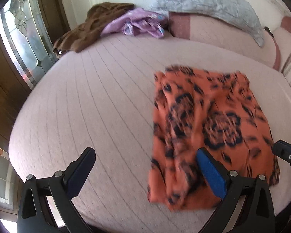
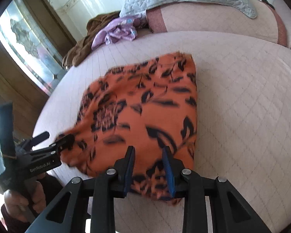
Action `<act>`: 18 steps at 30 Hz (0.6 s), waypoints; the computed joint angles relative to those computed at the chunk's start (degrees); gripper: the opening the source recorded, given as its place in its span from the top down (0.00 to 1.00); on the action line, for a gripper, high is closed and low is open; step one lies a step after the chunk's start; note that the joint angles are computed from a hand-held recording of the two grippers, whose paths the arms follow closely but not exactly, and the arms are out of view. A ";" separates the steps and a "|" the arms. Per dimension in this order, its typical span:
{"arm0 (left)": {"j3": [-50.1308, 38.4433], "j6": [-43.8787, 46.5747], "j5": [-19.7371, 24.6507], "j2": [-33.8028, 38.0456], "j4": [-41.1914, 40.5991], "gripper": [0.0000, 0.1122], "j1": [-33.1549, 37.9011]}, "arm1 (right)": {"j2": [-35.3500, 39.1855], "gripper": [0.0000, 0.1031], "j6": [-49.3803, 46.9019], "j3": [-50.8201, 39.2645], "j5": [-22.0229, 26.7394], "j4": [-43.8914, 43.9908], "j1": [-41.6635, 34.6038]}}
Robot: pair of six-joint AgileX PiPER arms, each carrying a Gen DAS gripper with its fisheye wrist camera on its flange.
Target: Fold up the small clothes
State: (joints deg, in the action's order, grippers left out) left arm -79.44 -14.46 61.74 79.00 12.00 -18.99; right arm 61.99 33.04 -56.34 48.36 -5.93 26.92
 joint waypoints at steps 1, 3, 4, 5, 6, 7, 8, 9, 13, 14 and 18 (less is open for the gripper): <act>-1.85 0.60 0.11 1.50 -0.33 0.08 0.77 | 1.18 0.69 -1.51 -1.53 -0.12 0.94 -1.30; -6.81 1.83 0.68 5.82 -0.65 0.08 2.08 | 4.18 0.69 -3.15 -5.05 0.01 1.36 -2.58; -9.45 2.00 1.09 8.34 -0.24 0.08 2.10 | 5.98 0.69 -4.32 -6.84 -0.30 1.86 -3.26; -10.94 2.19 1.34 9.96 -0.08 0.08 2.24 | 8.34 0.69 -6.24 -9.09 -0.48 3.14 -4.29; -13.06 2.49 2.00 12.02 -0.30 0.08 2.42 | 9.98 0.69 -7.45 -10.64 -0.38 4.11 -4.81; -14.83 2.81 2.49 13.90 -1.04 0.08 2.72 | 12.53 0.69 -9.66 -13.03 -0.07 6.05 -5.79; -16.44 2.72 2.87 15.89 -1.53 0.08 2.86 | 16.43 0.69 -12.54 -16.66 0.82 8.90 -7.15; -17.53 2.33 3.16 17.45 -1.43 0.08 2.89 | 19.15 0.69 -13.83 -19.31 1.62 10.32 -7.96; -16.85 2.21 0.25 19.63 -1.63 0.08 3.59 | 30.89 0.69 -17.09 -30.95 5.61 15.32 -10.76; -15.94 2.78 -1.05 19.74 -1.61 0.08 3.89 | 34.62 0.69 -16.83 -34.83 7.15 15.91 -11.29; -15.40 5.28 -2.68 20.31 -4.36 0.08 5.76 | 43.84 0.69 -14.75 -43.28 10.15 15.29 -12.32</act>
State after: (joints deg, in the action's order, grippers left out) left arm -94.84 -9.18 59.06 99.30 7.64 -13.24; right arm 105.83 18.29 -99.62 58.50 9.37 14.60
